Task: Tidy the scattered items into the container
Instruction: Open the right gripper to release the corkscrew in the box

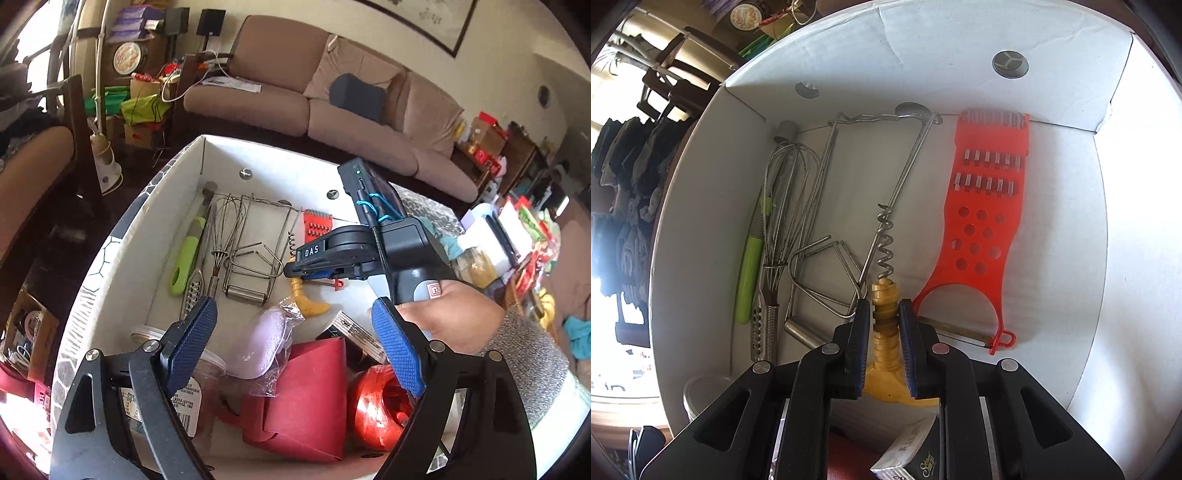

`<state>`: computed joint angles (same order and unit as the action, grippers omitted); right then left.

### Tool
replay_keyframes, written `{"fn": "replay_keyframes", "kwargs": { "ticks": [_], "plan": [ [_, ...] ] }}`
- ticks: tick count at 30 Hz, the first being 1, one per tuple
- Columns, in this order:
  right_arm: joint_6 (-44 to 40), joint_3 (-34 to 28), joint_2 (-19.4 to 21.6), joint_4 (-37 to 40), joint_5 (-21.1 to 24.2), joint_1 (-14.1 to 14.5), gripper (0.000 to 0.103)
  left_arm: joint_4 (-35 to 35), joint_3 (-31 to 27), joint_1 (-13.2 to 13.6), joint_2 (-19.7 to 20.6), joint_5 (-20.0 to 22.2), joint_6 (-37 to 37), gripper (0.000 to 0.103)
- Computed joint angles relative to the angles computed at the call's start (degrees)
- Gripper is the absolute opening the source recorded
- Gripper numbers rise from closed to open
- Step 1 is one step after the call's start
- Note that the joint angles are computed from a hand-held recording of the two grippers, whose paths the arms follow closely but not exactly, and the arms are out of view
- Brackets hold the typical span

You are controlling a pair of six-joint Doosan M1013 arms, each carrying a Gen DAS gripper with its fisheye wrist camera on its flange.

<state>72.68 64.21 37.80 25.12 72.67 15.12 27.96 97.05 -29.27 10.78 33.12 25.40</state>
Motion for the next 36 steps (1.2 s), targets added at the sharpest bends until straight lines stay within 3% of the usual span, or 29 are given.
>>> {"fn": "replay_keyframes", "kwargs": {
  "ticks": [3, 6, 11, 17, 22, 36],
  "plan": [
    [-0.18, -0.12, -0.14, -1.66, -0.23, 0.33, 0.017, -0.28, 0.09, 0.20, -0.03, 0.15, 0.03, 0.084],
    [-0.45, -0.19, -0.42, -3.84, -0.31, 0.63, 0.025, -0.56, 0.11, 0.35, 0.05, 0.64, 0.02, 0.084],
    [-0.92, -0.73, -0.62, -2.56, 0.77, 0.08, 0.057, -0.47, 0.51, 0.71, -0.15, 0.66, -1.15, 0.084],
    [-1.72, -1.52, -1.87, -3.19, -0.33, -0.57, 0.062, 4.50, 3.26, 1.77, -2.37, -1.75, -10.62, 0.084],
    [-3.93, -0.72, -2.84, -4.26, -0.68, -0.76, 0.062, 3.75, 3.69, 2.42, -2.64, -1.85, -11.23, 0.084],
    [-1.36, -0.96, 1.33, 8.71, 8.36, -1.48, 0.063, 3.79, 3.08, 2.09, -2.12, -1.02, -10.93, 0.084]
  ]
}}
